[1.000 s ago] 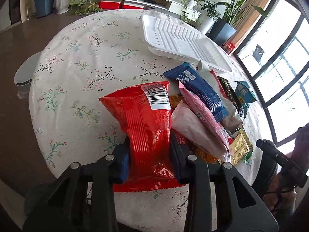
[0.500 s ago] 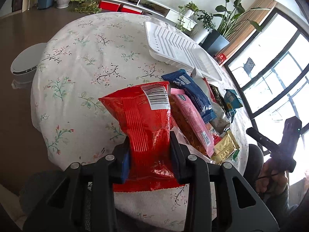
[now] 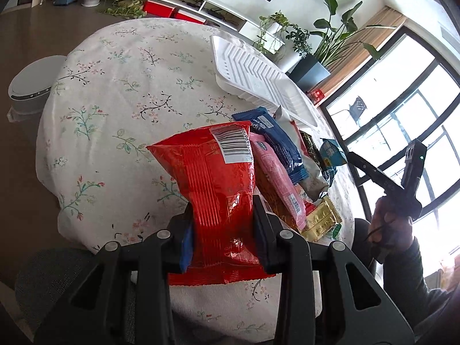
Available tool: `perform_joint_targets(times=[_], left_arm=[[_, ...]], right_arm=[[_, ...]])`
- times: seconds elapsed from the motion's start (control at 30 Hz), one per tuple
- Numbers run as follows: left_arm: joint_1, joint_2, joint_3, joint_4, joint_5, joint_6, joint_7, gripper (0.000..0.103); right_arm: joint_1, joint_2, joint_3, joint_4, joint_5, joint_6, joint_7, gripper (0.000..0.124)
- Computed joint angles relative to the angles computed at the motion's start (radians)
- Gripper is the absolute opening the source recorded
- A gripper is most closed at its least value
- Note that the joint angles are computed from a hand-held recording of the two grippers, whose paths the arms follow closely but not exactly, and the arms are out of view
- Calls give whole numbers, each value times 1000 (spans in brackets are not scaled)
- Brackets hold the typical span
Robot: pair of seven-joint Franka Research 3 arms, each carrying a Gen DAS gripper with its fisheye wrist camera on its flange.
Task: Organize snacks
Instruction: 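Carry the red bag and blue packet into the white tray and release both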
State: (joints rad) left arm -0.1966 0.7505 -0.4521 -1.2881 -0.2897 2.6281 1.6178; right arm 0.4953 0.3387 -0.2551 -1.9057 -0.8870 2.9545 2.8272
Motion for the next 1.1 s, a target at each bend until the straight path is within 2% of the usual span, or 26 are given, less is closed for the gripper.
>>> perform_joint_targets(times=[0.03,0.1,0.27,0.33,0.47,0.57,0.73,0.83,0.93,1.1], left_arm=[[3,0,-3,-3,-3,2,4,32],[8,2,-8,-4,-8,2,11,32],[5,18,-13,8,-13,-8,20,32],[4,21,-15,13,-14,-13,26,32],[2,24,-12,19,-16,-21,29,32],[1,25,-10,21,-17,-28,31,32],[-10,38,-2,48,-9,-52,32,32],[-19,51,4,71,-4,-67,29,32],[-23,56,7,82,-2,-75,29,32],[-24,57,8,83,-4,-74,30,32]], right_arm=[[11,-5,-9,1,-44,0,-28,78],[-12,-20,20,-13,-72,14,-153,78],[-90,-27,112,-26,37,-41,-531,78],[-138,-13,153,-26,145,-20,-685,78],[-300,34,318,-11,408,35,-1048,78],[-314,74,333,28,455,28,-1168,78],[-421,128,461,80,621,-12,-1412,77],[-501,166,561,131,759,-104,-1546,61],[-518,174,580,130,842,-86,-1601,61],[-526,162,590,101,968,-43,-1652,49]])
